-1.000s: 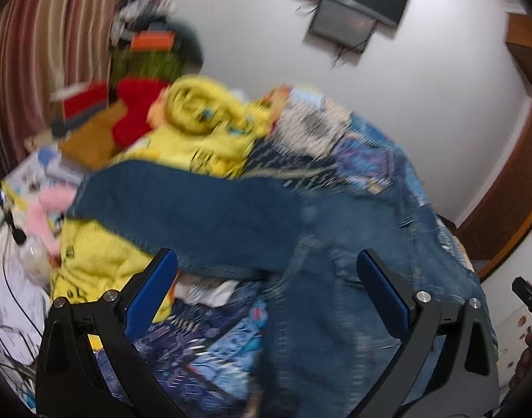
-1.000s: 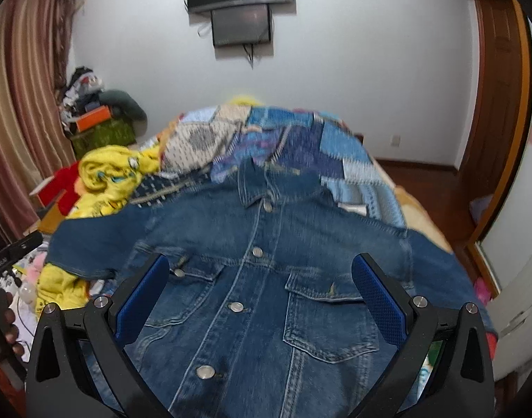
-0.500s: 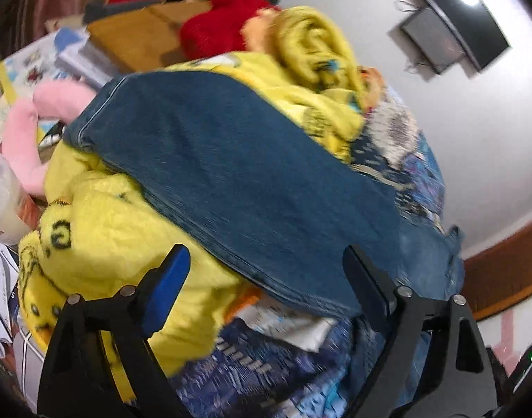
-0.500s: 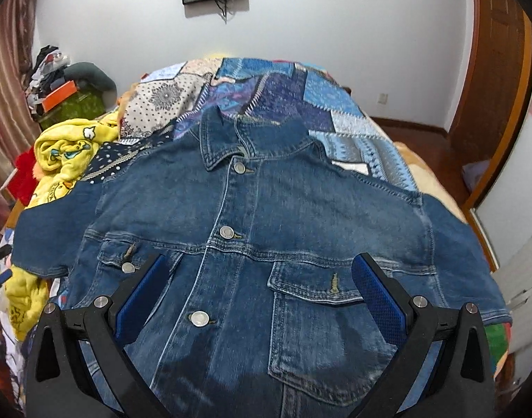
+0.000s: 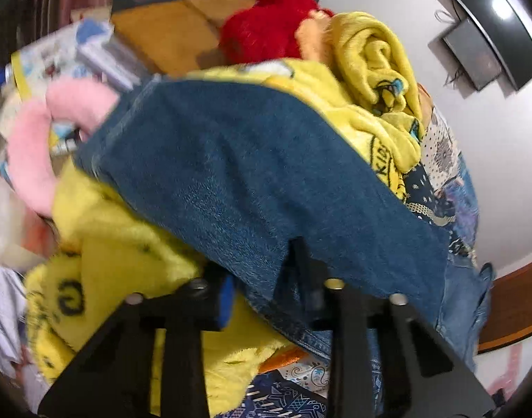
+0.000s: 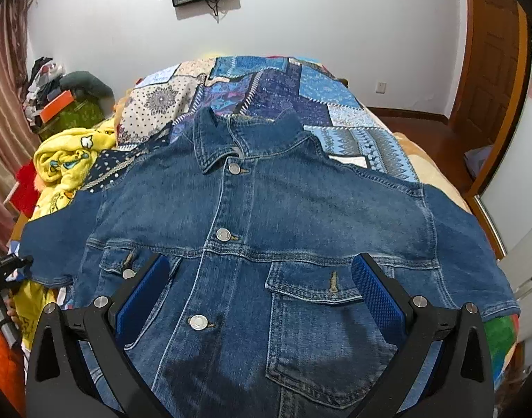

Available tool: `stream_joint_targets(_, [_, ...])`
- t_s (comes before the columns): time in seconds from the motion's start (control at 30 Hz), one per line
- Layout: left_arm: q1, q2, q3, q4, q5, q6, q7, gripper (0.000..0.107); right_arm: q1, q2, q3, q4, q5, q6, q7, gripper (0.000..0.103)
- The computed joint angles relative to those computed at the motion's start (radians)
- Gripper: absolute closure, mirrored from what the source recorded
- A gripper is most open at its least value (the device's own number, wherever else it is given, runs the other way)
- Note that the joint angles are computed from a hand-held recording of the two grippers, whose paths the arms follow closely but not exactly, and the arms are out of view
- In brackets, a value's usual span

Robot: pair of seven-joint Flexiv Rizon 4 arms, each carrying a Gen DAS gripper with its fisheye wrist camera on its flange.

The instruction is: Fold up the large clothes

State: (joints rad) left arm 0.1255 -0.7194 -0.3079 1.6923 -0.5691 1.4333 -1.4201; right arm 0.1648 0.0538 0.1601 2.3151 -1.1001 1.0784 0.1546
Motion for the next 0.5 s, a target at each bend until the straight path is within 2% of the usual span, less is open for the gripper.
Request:
stream_joint_targets(0.1, [-0.132,0.040,0.176,-0.042,0.123,-0.006,-0.078,0.090,-0.002,0.016,0.003,0.005,-0.016,-0.014,0.004,0.000])
stream_joint_targets(0.23, [-0.205,0.083,0.238,-0.086,0.216,0.030,-0.080,0.092,-0.014,0.043,0.007,0.025,-0.034,-0.008,0.027,0.000])
stream_joint_targets(0.3, [-0.207,0.099,0.215,-0.108,0.239,0.047,-0.063,0.094,-0.024,0.060,0.008,0.039,-0.039,0.006,0.039,0.000])
stream_joint_targets(0.5, [-0.206,0.130,0.053,-0.171,0.269,0.115,0.071,0.095,-0.072,0.113,0.004,0.093,-0.060,0.070,0.082,0.000])
